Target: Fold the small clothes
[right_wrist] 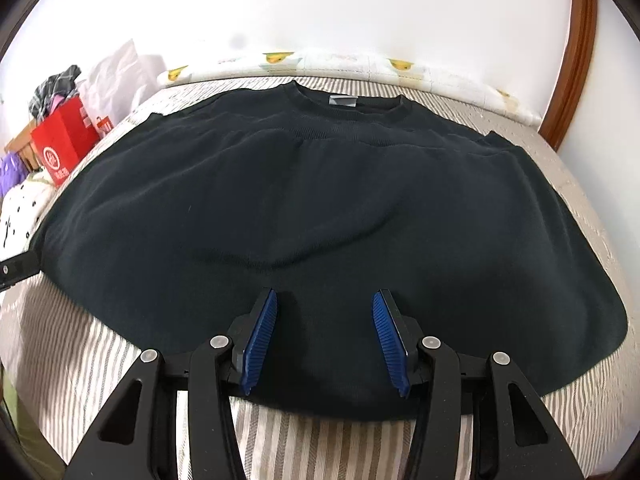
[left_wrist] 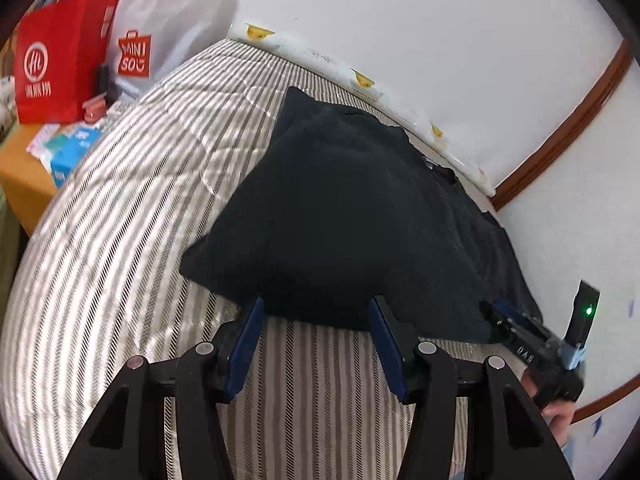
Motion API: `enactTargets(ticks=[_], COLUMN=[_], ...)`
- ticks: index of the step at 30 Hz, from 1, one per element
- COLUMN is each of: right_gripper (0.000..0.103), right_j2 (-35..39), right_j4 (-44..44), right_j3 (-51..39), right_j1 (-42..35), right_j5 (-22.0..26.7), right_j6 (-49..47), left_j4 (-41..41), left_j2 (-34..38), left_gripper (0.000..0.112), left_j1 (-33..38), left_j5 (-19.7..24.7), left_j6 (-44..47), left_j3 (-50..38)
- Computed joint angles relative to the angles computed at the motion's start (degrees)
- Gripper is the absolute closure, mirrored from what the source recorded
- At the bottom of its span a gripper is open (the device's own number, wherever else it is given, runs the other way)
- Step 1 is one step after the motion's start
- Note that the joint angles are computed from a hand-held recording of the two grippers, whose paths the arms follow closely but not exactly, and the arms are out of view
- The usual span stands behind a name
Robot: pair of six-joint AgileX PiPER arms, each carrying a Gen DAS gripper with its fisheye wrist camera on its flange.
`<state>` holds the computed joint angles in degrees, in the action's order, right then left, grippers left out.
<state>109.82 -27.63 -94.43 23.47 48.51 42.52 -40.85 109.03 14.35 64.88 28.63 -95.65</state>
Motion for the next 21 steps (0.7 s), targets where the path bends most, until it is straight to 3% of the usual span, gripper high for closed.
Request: enactTargets(ticks=[4,11,15,21], right_gripper=[0.052,0.051,0.051,0.051], right_j2=[-2.01,-4.19,-5.58,-8.22], right_j4=[-3.28,-7.1,-4.0,0.88], right_j3=[3.8,8.26,9.54,11.32], right_j1=[1.34,2.87,1.62,-0.24], right_j5=[-1.22,-2.52,-4.26,-5.54], right_j6=[4.02,6.72,3.35,1.01], left_j4=[-2.21,-8.98,-11.56,-7.24], left_j2=[0.9,2.09,4.36,3.93], left_gripper=[0.062,0.06,0.06,0.061], left_j1=[-0.28,-0.37,-0.57,-2.49], left_j5=[1.07,-2.16,-3.14,-5.89], left_j6=[0.45,0.69,-0.92,-7.89], left_j3=[0.89,3.07,1.09,-0.26])
